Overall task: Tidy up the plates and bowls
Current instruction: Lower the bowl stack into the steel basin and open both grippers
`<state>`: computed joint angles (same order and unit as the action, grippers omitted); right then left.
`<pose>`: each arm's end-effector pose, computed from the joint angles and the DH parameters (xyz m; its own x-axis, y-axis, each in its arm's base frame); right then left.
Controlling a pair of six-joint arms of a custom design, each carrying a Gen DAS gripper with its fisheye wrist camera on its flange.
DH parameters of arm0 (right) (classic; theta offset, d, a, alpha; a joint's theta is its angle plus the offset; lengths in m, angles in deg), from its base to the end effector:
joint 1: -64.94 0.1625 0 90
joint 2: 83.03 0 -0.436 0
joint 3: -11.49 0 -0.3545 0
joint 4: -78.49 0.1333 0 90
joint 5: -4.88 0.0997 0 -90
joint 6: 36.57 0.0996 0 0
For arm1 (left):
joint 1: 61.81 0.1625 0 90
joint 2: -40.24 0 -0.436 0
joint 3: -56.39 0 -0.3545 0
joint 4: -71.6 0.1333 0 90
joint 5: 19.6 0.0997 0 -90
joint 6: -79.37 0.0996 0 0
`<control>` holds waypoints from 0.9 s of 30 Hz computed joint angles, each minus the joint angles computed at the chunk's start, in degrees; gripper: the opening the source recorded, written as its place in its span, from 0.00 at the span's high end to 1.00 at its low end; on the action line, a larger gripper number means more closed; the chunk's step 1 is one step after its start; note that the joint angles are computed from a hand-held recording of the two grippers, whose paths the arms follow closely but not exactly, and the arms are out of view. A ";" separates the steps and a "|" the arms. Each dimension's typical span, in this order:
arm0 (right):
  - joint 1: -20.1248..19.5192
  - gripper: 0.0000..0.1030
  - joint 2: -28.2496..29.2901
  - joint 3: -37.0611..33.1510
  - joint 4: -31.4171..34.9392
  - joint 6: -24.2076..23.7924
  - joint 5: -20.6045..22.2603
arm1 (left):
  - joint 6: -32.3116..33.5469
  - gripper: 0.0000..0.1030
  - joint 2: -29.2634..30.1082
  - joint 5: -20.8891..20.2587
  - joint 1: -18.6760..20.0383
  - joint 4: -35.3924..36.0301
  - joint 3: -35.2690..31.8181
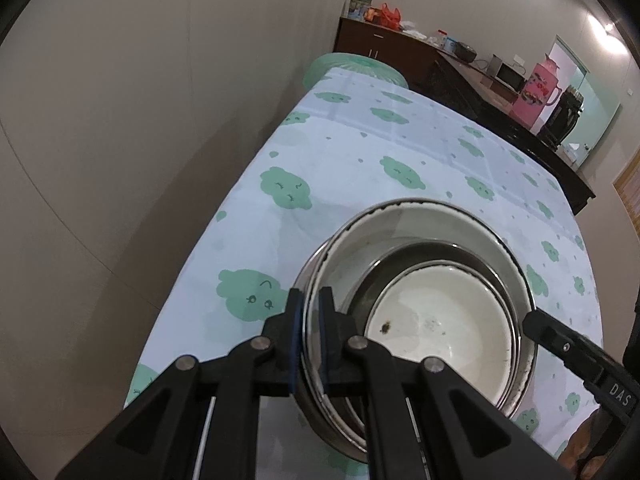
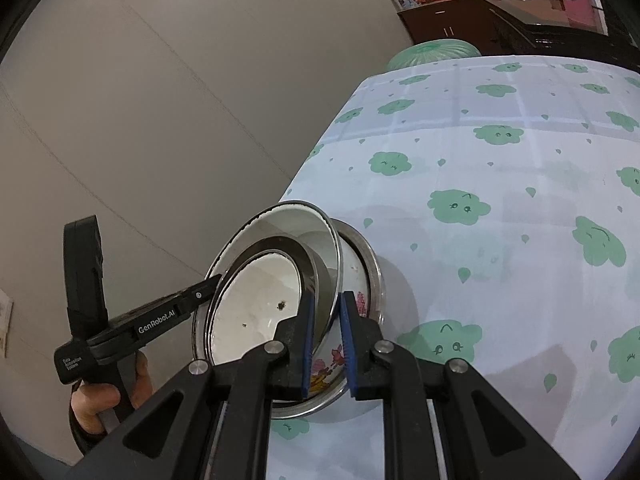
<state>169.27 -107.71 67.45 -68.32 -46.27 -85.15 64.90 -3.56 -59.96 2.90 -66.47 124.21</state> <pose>0.3350 -0.7732 0.1136 -0.9175 -0.3911 0.0731 -0.3834 0.8201 -0.4247 -0.1337 -0.7727 0.3017 -0.7929 -0.2103 -0.5719 0.1983 0.7984 -0.5685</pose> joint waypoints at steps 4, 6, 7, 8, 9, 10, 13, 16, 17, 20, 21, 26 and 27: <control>-0.10 0.84 -0.08 0.50 -0.88 -0.55 0.46 | 1.69 0.91 -0.07 1.68 -0.53 -3.40 1.07; -0.35 0.83 -0.32 0.76 -0.94 -0.13 1.35 | 4.26 0.83 0.04 4.86 -1.29 -7.58 2.31; -0.61 0.82 -0.72 1.47 -1.92 0.36 2.28 | 6.61 0.78 0.44 7.88 -1.99 -11.16 3.17; -0.75 0.82 -1.10 2.39 -3.70 0.65 2.72 | 8.69 0.65 0.75 9.78 -2.40 -14.04 3.71; -0.79 0.82 -1.58 3.73 -6.47 0.65 2.66 | 11.34 0.53 1.22 11.57 -2.87 -17.85 4.34; -0.71 0.77 -2.05 5.22 -9.67 0.40 2.05 | 12.61 0.48 1.42 12.13 -3.09 -19.92 4.76; -0.52 0.42 -3.07 8.87 -17.00 0.18 -0.10 | 14.09 0.42 1.39 11.70 -3.36 -23.64 6.39; -0.14 0.35 -3.84 13.40 -27.11 -1.69 -2.76 | 13.68 0.39 1.26 10.52 -3.43 -26.03 8.28; 0.14 0.35 -3.82 14.38 -30.02 -2.77 -3.88 | 13.78 0.39 1.39 10.39 -3.49 -27.41 8.92; 0.71 0.34 -3.84 16.73 -36.27 -5.73 -5.91 | 14.68 0.39 2.01 11.11 -3.98 -31.39 10.44; 0.75 0.34 -3.95 17.42 -37.29 -6.20 -5.95 | 15.22 0.39 2.36 11.76 -4.22 -32.79 10.83; 0.98 0.34 -4.33 20.95 -42.11 -7.42 -6.75 | 18.34 0.35 3.56 14.12 -5.44 -40.08 12.93; 0.99 0.34 -4.38 21.33 -42.62 -7.75 -6.74 | 18.80 0.35 3.64 14.17 -5.58 -41.02 13.28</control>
